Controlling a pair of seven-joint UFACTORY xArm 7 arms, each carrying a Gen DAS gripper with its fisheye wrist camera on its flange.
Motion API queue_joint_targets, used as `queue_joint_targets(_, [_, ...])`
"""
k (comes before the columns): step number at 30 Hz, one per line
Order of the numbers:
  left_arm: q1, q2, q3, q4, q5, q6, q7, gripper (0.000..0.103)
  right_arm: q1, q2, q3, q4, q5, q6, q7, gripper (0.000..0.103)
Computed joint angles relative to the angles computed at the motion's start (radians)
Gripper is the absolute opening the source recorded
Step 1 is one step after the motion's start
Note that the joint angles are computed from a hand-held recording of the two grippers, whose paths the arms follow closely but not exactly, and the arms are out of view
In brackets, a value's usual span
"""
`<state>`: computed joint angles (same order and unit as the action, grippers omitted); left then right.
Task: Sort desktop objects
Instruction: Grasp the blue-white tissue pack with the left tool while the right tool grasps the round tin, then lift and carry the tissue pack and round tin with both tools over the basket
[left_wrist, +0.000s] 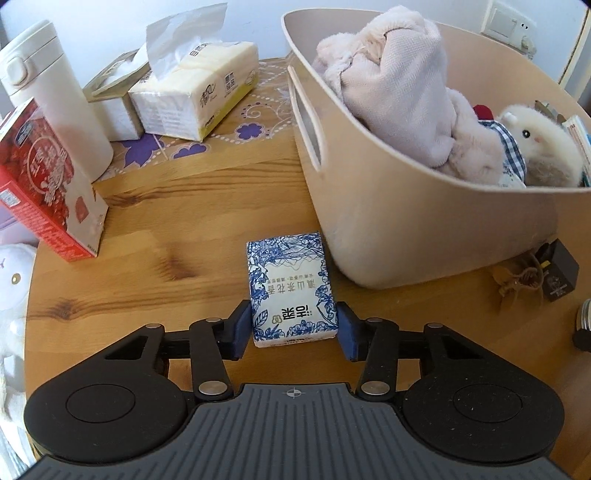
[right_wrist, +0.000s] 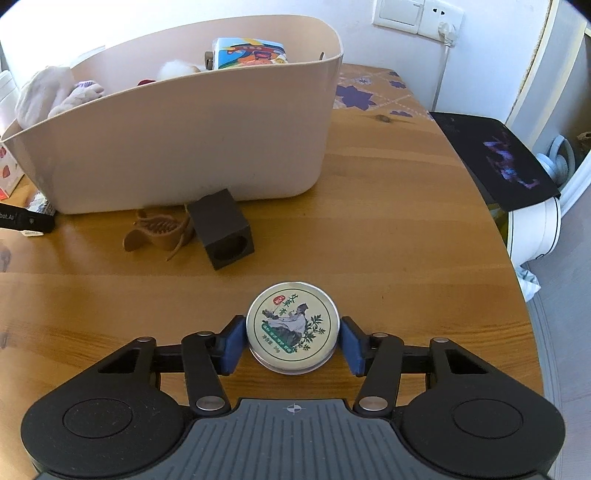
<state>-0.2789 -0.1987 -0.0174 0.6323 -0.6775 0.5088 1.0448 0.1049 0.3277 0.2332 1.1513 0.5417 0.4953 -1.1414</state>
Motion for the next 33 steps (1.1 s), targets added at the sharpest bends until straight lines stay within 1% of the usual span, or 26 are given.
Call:
queue_joint_targets(3, [0.008, -0.020, 0.008, -0.015, 0.012, 0.016, 0.011, 0.048, -0.002, -0.012, -0.003, -0.011, -0.001, 0.004, 0.002, 0.051])
queue_joint_targets(11, [0.029, -0.083, 0.041, -0.058, 0.039, 0.076, 0.030, 0.048, -0.017, -0.070, -0.003, -0.057, 0.078, 0.028, -0.063, 0.051])
queue_joint_targets(19, [0.029, -0.189, 0.080, -0.103, 0.037, 0.150, 0.055, 0.048, -0.009, -0.129, -0.036, -0.094, 0.146, 0.056, -0.121, 0.051])
queue_joint_targets(23, [0.042, -0.238, 0.094, -0.116, 0.056, 0.211, 0.025, 0.048, -0.008, -0.158, -0.055, -0.114, 0.183, 0.073, -0.135, 0.051])
queue_joint_targets(33, [0.062, -0.382, 0.139, -0.174, 0.101, 0.320, 0.020, 0.048, -0.006, -0.247, -0.109, -0.162, 0.286, 0.139, -0.199, 0.051])
